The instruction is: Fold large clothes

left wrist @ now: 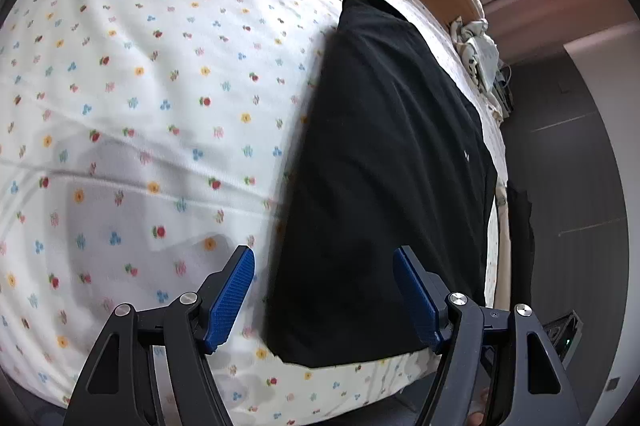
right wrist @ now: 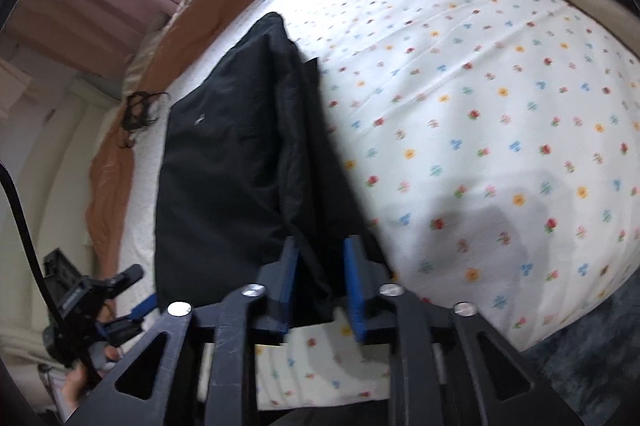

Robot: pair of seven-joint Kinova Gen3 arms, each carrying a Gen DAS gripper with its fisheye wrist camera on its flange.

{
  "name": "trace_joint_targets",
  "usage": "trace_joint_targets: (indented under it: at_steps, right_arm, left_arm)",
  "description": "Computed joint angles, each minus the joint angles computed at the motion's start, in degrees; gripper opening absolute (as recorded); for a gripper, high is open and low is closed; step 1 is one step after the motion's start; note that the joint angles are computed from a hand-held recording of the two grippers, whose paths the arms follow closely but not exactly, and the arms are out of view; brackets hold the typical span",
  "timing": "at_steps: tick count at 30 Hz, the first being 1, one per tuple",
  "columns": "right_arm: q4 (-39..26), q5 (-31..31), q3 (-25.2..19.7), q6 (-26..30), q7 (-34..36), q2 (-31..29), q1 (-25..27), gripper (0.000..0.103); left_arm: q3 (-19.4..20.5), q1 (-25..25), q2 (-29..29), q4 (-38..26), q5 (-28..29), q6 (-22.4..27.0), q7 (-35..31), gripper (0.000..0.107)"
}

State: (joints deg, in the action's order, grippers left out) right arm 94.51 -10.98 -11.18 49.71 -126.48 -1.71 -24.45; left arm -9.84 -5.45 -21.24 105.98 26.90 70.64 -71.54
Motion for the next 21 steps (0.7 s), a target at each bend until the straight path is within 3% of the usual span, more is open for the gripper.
trace_joint_targets:
  at_steps: [2,11,21]
  right_arm:
    - [-1.4,2.4,-0.5,1.1,-1.5,0.5,0.0,0.036]
    - [-7.6,-1.3,1.3,2.5,5.4,5.3,1.0,0.036]
    - [-18.2,-9.6,1.7,6.1,15.6,14.0,5.0,0.039]
  left_arm:
    - [-0.2,-0.1,0.4,-0.4,0.0,-0.1,0.0,0.073]
    - [0.6,-0.8,4.8,-4.4,0.1,-0.2,-0.1,0.073]
    - [1.8,-2.0,10.6,-8.3,0.4,-0.7,-2.3,0.073]
